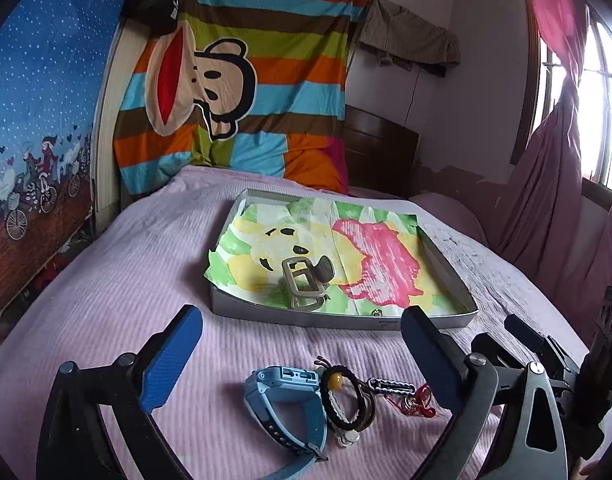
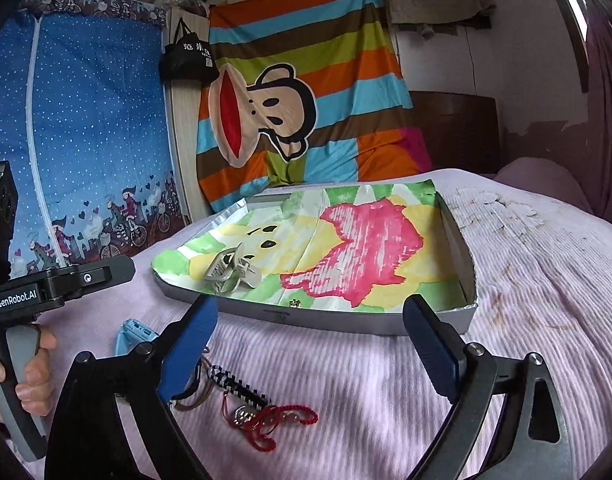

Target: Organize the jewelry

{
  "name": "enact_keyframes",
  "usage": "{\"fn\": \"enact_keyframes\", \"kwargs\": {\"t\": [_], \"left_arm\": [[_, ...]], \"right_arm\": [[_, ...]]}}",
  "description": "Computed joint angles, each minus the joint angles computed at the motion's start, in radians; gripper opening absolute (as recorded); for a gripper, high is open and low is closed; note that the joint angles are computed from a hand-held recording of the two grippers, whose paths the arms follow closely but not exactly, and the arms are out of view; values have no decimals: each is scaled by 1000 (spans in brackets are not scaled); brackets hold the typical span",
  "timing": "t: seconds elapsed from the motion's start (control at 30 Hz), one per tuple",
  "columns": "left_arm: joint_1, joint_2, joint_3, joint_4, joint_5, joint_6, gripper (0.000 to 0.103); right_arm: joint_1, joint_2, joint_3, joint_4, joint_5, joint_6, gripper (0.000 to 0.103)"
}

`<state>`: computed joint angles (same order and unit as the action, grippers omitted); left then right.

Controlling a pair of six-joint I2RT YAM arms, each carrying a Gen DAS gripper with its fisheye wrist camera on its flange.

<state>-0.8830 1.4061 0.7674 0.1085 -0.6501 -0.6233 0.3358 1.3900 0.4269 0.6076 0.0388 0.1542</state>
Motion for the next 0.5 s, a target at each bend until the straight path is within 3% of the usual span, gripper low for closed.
{"fn": "enact_keyframes", "kwargs": {"t": [0.07,0.5], "left_arm": [[-31,-26,-29,13,-46,7,103],[-198,-117,-158,-56,-239,-52,103]], "right_arm": [[19,-56,-48,12,33,4,99],[159,-423,-233,-111,193,13,101]]}}
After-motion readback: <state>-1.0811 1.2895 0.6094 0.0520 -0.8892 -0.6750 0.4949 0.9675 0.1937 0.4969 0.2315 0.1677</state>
